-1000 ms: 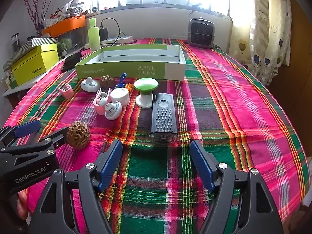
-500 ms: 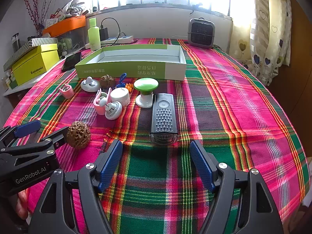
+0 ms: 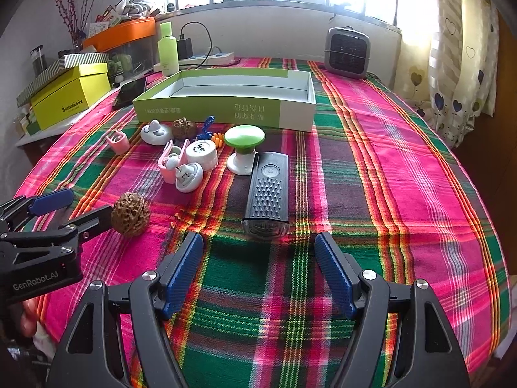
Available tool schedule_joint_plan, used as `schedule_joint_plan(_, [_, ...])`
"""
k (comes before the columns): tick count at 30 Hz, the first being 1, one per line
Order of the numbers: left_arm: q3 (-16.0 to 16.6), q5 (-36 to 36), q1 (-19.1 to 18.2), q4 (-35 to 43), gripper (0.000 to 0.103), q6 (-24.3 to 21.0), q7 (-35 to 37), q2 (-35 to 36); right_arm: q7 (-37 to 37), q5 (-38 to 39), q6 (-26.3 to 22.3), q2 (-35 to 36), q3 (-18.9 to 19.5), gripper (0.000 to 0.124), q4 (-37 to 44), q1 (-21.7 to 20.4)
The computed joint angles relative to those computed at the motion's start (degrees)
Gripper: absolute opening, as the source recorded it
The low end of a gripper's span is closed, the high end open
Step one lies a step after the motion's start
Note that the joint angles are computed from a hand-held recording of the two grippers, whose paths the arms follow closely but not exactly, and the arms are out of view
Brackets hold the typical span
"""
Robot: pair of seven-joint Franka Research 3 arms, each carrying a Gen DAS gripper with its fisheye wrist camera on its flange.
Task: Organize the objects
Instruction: 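Move left gripper to the walnut while right gripper approaches the black grater device, then close left gripper on the walnut while right gripper grasps the black grater device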
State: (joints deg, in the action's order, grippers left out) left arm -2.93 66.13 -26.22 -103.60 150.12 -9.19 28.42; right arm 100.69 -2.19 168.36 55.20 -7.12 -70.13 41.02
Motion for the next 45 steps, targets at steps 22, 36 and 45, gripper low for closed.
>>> schedule_joint_plan(22, [-0.02,-6.21,-0.08,3.9,0.08,10.01,11.31,3.14,-9.36,4.82,-2.94,1.85,6.64,0.067,5.41,-6.14])
schedule_joint_plan(36, [1.84,-10.38,-2.52,7.75,0.058,4.41,15.71,5.17,-15.47,7.0,-10.95,8.01,9.17,0.052,17.06,-7.31])
schedule_joint_plan(45, [1.41,-11.88,-2.66,8.92,0.033,1.3,17.22,5.46,-16.71,8.01,-10.33,8.87,9.99,0.036,18.17,-7.91])
